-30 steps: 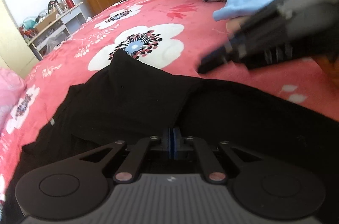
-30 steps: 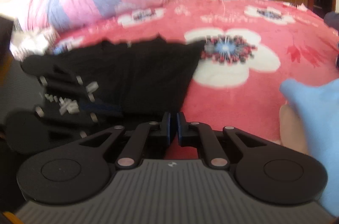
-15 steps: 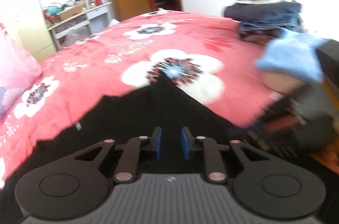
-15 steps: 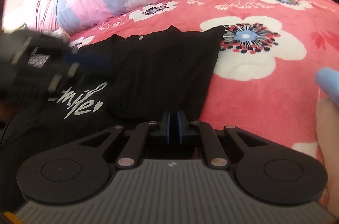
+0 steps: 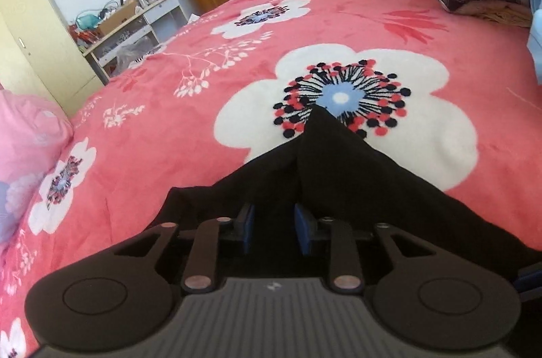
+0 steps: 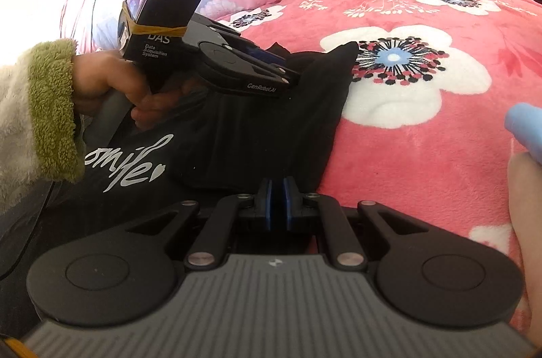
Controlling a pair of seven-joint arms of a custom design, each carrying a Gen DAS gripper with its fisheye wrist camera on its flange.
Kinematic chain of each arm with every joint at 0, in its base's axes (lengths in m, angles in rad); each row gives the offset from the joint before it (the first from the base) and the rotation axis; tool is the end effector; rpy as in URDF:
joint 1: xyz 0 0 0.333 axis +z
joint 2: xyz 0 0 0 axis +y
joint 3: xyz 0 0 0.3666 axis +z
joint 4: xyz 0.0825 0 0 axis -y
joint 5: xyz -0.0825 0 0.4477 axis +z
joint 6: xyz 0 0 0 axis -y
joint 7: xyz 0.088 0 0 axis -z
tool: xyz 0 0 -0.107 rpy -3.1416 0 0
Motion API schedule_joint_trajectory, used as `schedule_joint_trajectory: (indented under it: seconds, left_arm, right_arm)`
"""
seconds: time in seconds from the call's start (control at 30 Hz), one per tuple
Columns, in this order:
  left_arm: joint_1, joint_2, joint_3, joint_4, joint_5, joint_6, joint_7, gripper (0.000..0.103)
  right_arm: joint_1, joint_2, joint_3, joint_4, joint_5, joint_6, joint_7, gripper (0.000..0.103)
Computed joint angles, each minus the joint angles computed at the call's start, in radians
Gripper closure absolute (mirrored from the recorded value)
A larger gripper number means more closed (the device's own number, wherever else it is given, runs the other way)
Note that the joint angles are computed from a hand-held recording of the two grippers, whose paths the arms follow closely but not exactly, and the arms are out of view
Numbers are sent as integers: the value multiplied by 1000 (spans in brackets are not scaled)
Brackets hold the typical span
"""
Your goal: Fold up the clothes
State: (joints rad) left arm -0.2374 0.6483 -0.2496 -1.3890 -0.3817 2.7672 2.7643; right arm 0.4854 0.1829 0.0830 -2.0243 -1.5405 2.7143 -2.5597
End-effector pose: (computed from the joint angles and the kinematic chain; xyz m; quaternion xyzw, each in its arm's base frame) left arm 0.7905 -0.3356 0.4333 -0.1381 0.9069 -0.3179 0.2395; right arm 0.5424 0.3865 0.4010 -0.5344 0.7020 -0.2635 0.3901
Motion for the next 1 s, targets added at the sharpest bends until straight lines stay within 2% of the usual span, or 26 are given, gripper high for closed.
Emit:
schedule_joint_trajectory:
  seconds: [0.1,0.17,0.3,0.4,0.53,0.7,0.8,0.83,0.9,0.97,1.0]
  left_arm:
    - [2,-3,2,-2,-7,-17,-22,91]
    - [-1,-6,3,-15,-9,6,-28,100]
    - [11,-22,-17,-59,-37,82,-21,101]
    - [10,-36,-11,-82,-58,130,-52,101]
    - [-31,-34,49,-74,-33,144,-154,101]
    - [-87,-5,121,-44,14,217,-309,102]
    - [-86,11,119,-16,34,229,-345,102]
    - [-70,12,97,-11,31,228,-340,101]
    - [11,1,-15,-22,-15,216,-274,99]
    - [108,-16,-143,-40,-84,153,-163,96]
    - [142,-23,-186,-44,-118,102,-112,95]
  right_arm:
    - [0,0,0,0,-2,0,2,97]
    - [0,0,-1,0,-5,1,7,97]
    - [-1,-1,-1,-1,-14,3,17,97]
    - [-1,0,0,-1,-13,2,15,97]
    - [-1,-1,0,-1,-12,-1,12,97]
    - [-1,-2,0,-2,-12,1,12,97]
    - [-2,-2,0,-2,-12,1,12,97]
    - [-2,-2,0,-2,-13,1,13,97]
    - [-2,-2,0,-2,-14,1,13,97]
    - [-2,-1,0,-2,-13,2,11,97]
    - [-3,-1,0,-2,-12,3,10,97]
